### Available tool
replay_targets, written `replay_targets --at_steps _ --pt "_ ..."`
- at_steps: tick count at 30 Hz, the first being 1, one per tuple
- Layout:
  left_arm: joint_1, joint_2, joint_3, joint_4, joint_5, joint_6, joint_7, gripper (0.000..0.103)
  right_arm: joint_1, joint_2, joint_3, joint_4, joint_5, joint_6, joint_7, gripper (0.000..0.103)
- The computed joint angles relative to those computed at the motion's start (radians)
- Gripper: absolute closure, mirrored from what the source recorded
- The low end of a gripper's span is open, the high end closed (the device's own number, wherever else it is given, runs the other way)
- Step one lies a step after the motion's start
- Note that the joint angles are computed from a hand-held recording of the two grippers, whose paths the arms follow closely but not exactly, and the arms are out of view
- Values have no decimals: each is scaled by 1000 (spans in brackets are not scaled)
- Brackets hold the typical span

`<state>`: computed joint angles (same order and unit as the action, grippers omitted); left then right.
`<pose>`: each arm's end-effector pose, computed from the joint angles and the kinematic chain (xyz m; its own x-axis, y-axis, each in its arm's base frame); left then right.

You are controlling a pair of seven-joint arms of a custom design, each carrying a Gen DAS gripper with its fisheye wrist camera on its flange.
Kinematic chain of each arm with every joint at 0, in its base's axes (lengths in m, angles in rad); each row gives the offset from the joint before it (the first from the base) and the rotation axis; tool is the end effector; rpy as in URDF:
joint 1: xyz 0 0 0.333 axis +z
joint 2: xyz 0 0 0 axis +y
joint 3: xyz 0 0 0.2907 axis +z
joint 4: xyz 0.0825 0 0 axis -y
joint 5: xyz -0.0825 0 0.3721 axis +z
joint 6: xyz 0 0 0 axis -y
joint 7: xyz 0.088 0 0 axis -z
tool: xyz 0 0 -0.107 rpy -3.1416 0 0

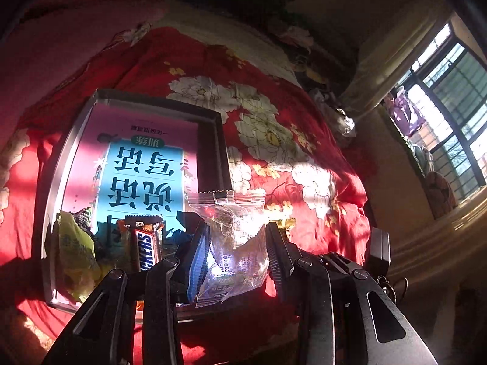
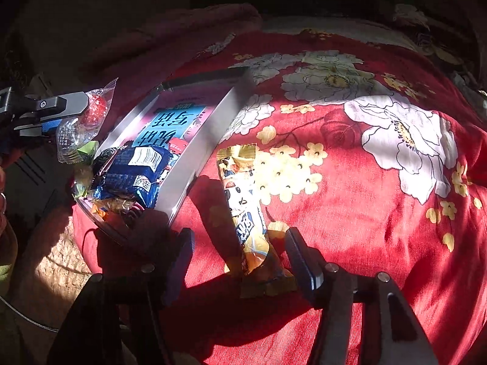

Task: Organize snacks
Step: 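Carry the candy bag with the left gripper while the right carries the wrapped bar to the tray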

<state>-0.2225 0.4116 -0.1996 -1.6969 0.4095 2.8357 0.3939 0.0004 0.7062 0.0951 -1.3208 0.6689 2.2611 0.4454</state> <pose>0.6267 -0.2835 0.4280 0.2616 -0.8381 0.4787 -0.7117 -0.5025 -0.4909 0.7316 0.0698 0.3349 0.7538 -0.6312 -0.1826 -0.6000 -0.5480 -0.5828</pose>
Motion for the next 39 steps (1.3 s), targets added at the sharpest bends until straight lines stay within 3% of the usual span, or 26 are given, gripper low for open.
replay_targets --at_steps 4,5,6,9,12,17,20,23,26,28,29,35,36,37,39 --pt "2 -32 11 -45 11 31 -25 64 43 -15 -11 -61 -43 118 -43 43" --pt "0 -38 16 -53 18 35 -36 64 48 -19 -10 -73 -46 140 -50 46" --pt "1 -46 18 -64 22 42 -43 64 49 -17 -8 -72 -45 150 -50 56" --pt "4 -61 24 -88 33 53 -64 64 22 18 15 -2 -10 92 -30 81" --pt "8 -79 28 -114 43 65 -83 64 -13 46 40 61 45 19 4 86" --pt "5 -117 51 -162 87 87 -147 64 -82 45 90 97 174 -80 -20 86" --pt "10 -132 54 -181 104 94 -172 64 -61 31 72 79 185 -46 -35 86" --pt "21 -138 46 -192 105 99 -174 64 -16 65 26 122 103 -53 41 85" --pt "28 -135 40 -193 101 105 -174 64 1 50 10 86 45 -27 38 68" --pt "32 -132 35 -193 96 109 -167 64 1 25 13 42 34 -4 8 47" --pt "33 -131 34 -192 95 111 -165 64 4 8 13 11 30 19 -14 45" --pt "35 -130 27 -192 81 105 -144 64 66 -58 -7 -140 -44 202 -120 45" --pt "33 -132 30 -192 84 103 -146 64 71 -67 -5 -160 -48 226 -137 50" --pt "32 -133 32 -193 86 100 -148 64 72 -70 -3 -166 -50 230 -143 62" --pt "25 -138 39 -194 99 91 -157 64 70 -73 1 -166 -47 227 -144 72"
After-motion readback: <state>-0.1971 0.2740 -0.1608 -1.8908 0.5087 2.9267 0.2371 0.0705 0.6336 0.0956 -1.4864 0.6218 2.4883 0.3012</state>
